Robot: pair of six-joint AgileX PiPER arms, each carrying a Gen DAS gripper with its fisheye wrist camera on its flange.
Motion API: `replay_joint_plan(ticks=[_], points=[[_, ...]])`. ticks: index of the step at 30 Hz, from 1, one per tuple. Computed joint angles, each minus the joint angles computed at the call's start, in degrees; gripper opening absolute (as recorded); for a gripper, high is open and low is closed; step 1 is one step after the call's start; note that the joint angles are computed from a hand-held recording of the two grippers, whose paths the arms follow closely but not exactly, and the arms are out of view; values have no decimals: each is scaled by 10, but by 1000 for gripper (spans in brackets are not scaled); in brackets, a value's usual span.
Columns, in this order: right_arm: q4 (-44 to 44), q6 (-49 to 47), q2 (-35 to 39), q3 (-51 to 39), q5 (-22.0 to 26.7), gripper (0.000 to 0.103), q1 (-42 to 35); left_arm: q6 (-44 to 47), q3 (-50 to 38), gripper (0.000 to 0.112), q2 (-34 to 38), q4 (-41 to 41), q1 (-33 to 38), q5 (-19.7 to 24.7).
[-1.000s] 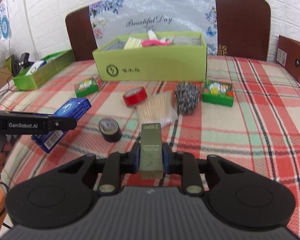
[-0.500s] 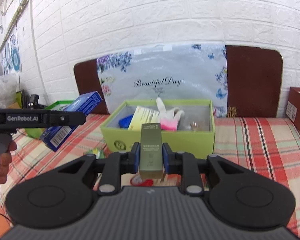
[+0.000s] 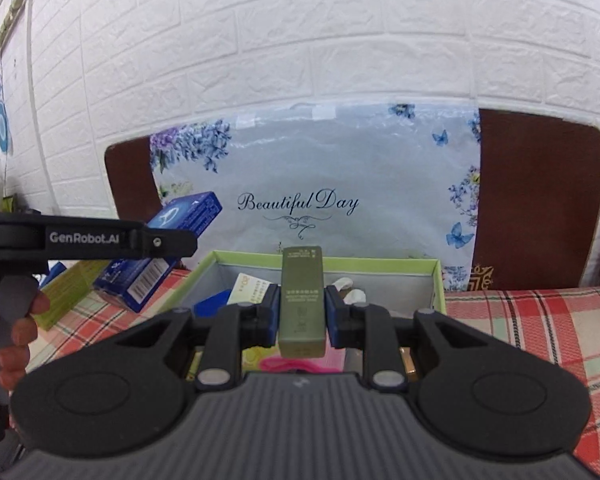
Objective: Organize objects
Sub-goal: 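Place the blue box and olive box into the lime-green box, opening both grippers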
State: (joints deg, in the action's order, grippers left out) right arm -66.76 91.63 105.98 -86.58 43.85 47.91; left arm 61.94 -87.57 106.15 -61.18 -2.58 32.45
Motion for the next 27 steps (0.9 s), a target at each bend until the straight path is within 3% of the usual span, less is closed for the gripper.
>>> replay_joint_plan(ticks=[7, 9, 10, 11, 13, 15, 20, 25, 27], points=[[29, -42, 66, -47, -39, 23, -45, 22, -35, 60, 57, 3, -14, -40], [16, -36, 73, -41, -51, 23, -51, 39, -27, 92, 58, 0, -21, -71], [7, -35, 77, -39, -55, 26, -53, 46, -18, 99, 54, -6, -25, -90], [-7, -31, 78, -34, -57, 33, -54, 76, -3, 103, 49, -34, -28, -114], [-28, -21, 80, -26, -54, 76, -52, 119, 11, 103, 45, -82, -28, -133], [-79, 30, 77, -7, -41, 89, -44, 101, 6, 103, 47, -74, -22, -118], [-72, 25, 72, -2, -30, 103, -38, 65, 16, 103, 32, -40, -19, -115], [-51, 12, 48, 8, -20, 103, -22, 24, 62, 103, -21, 24, -25, -146], [-44, 13, 34, 12, -11, 103, -13, 45, 88, 103, -50, 9, -23, -153]])
